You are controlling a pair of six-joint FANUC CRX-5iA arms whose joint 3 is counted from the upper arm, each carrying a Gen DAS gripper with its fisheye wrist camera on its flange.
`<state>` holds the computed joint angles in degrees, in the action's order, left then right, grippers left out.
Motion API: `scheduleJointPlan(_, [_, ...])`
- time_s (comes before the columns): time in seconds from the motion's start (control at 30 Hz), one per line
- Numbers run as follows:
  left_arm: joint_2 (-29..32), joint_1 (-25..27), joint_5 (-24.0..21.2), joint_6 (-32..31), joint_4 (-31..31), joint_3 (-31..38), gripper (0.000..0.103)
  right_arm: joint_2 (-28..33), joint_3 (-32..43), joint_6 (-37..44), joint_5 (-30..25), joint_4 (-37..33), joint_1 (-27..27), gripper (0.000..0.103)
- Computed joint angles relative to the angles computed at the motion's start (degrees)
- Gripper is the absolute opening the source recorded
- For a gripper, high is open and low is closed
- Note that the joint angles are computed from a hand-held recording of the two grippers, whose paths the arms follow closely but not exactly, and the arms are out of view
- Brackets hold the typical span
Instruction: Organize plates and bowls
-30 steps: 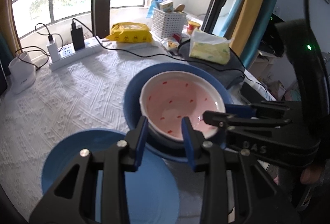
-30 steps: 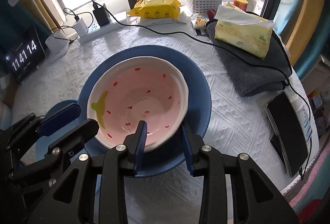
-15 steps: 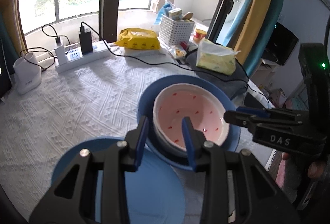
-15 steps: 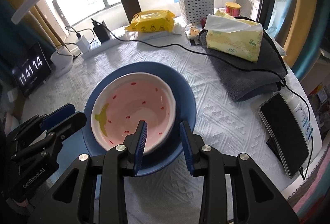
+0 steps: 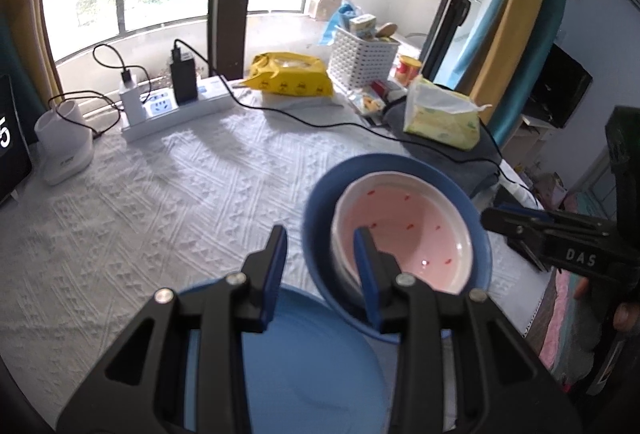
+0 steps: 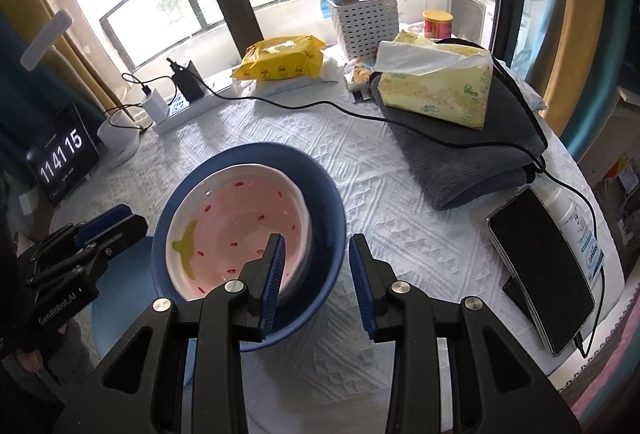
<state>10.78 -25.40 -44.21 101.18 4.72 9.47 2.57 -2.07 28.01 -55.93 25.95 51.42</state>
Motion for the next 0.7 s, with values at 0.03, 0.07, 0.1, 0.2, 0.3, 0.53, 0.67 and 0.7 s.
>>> scheduleJointPlan(0.03, [-0.02, 0.24, -0.05, 0.25, -0.09, -0.05, 0.036, -0.13, -0.18, -0.13, 0.30, -0.17, -0.24, 0.035])
scheduleJointPlan(0.07, [-0.04, 0.40, -0.12, 0.32, -0.13, -0.07, 0.036, -0.22, -0.30, -0.24, 0.53, -0.30, -0.43, 0.035])
scheduleJointPlan(0.1, [-0.02, 0.63, -0.26, 0.54, -0.34, -0.03, 0.036, -0.35, -0.47, -0.37, 0.71, -0.33, -0.56, 0.035])
scheduleJointPlan(0.2, [0.42, 0.98, -1.28, 1.09, -0.91, 0.55, 0.036, -0.58, -0.84, -0.64, 1.07, -0.28, -0.88, 0.035])
scheduleJointPlan(0.3, [0.72, 1.08, -1.68, 0.95, -0.82, 0.57, 0.036, -0.62, -1.04, -0.89, 1.41, -0.46, -1.28, 0.035])
scheduleJointPlan(0.53, [1.86, 1.23, -2.00, -0.03, 0.11, 1.01, 0.036, -0.60, -1.62, -1.03, 2.16, -1.70, -2.09, 0.035])
scheduleJointPlan(0.67, [2.52, 1.49, -1.88, -0.50, 0.84, 1.02, 0.037, -0.55, -1.99, -0.63, 2.86, -2.62, -2.65, 0.035])
scheduleJointPlan(0.7, [2.76, 1.53, -2.03, -0.56, 0.97, 1.12, 0.038, -0.54, -2.12, -0.67, 3.06, -2.73, -2.75, 0.035])
